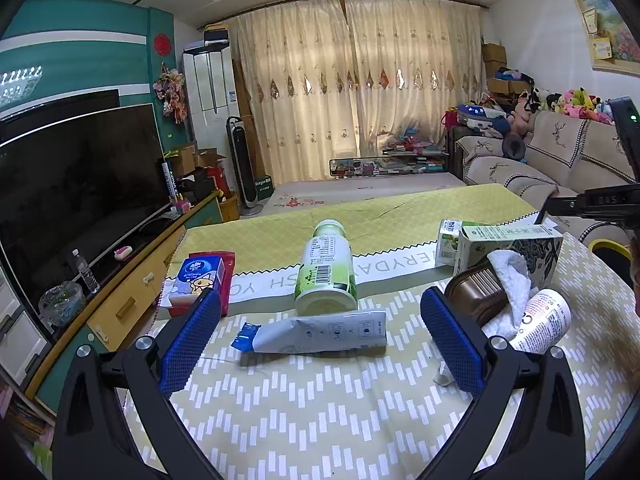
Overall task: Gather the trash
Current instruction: 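Grasp the red snack wrapper with the right gripper, then carry the red wrapper over the yellow bin and open the right gripper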
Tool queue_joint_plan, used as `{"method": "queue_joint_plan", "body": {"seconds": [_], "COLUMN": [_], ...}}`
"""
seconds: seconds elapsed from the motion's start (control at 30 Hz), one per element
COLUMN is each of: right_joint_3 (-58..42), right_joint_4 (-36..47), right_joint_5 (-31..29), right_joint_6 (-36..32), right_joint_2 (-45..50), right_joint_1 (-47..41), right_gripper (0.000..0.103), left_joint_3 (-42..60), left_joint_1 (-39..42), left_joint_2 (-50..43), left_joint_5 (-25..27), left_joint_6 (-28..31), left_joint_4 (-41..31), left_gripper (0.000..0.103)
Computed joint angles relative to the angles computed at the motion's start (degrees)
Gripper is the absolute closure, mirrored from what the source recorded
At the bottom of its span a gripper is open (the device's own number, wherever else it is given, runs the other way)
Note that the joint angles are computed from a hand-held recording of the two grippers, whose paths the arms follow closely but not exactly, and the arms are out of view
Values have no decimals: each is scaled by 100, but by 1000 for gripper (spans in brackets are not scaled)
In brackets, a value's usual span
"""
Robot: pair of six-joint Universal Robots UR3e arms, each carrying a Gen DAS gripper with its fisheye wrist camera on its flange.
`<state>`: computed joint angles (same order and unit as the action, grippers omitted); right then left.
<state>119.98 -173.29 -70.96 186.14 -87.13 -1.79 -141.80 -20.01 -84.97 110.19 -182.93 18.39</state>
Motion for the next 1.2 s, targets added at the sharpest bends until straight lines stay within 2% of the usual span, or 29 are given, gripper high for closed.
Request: {"method": "queue_joint_plan", "body": {"seconds": [0.1,0.13,0.17,0.2,0.23,0.27,0.37,0.43,0.47,0.63,0.77,0.83,0.87,0.9,0.93,0.97,1.0,1.1,1.2], "right_joint_3": [236,425,550,680,841,994,1197,1081,892,-407,-1031,-1032,-1018,-1019,-1002,-977,-916,-764,-335], "right_joint_4": [139,193,348,519,590,713,1075,1134,1209,1381,1874,1675,1572,1501,1425,1390,1394,1321,1049], "right_joint_5": [20,187,283,340,399,408,473,311,145,-685,-603,-942,-1082,-1251,-1424,-1464,-1362,-1084,-733], "right_joint_6": [16,32,-32,-111,-183,-343,-672,-678,-692,-685,-700,-717,-697,-687,-681,-671,-683,-716,-684], "right_joint_2": [-254,-424,-581,-760,-939,-1164,-1640,-1565,-1380,209,904,1000,1039,1067,1074,1064,1009,928,591], "right_joint_1": [-144,-321,-458,-582,-697,-805,-1097,-1121,-1058,-524,-398,-165,-71,12,83,89,4,-145,-372], "right_gripper": [102,98,80,52,40,35,34,31,28,28,25,27,35,51,60,79,86,96,101], "left_joint_3": [38,58,79,62,53,59,85,113,131,186,166,187,197,208,220,233,243,251,254], "left_joint_1": [-34,-50,-89,-82,-84,-85,-122,-161,-190,-231,-180,-177,-179,-191,-198,-234,-241,-254,-257], "left_joint_2": [-65,-88,-135,-103,-108,-126,-161,-177,-210,-267,-245,-261,-275,-295,-308,-316,-334,-363,-361], "left_joint_5": [12,15,45,36,32,22,40,80,113,185,129,112,107,114,120,151,157,171,175], "left_joint_6": [-4,-1,5,22,31,38,42,54,62,65,75,99,112,127,138,141,149,152,145], "left_joint_4": [-2,-3,22,12,24,30,13,-18,-8,-71,-100,-124,-130,-135,-140,-153,-146,-129,-140], "left_gripper": [5,5,5,5,5,5,5,5,5,5,5,5,5,5,5,5,5,5,5]}}
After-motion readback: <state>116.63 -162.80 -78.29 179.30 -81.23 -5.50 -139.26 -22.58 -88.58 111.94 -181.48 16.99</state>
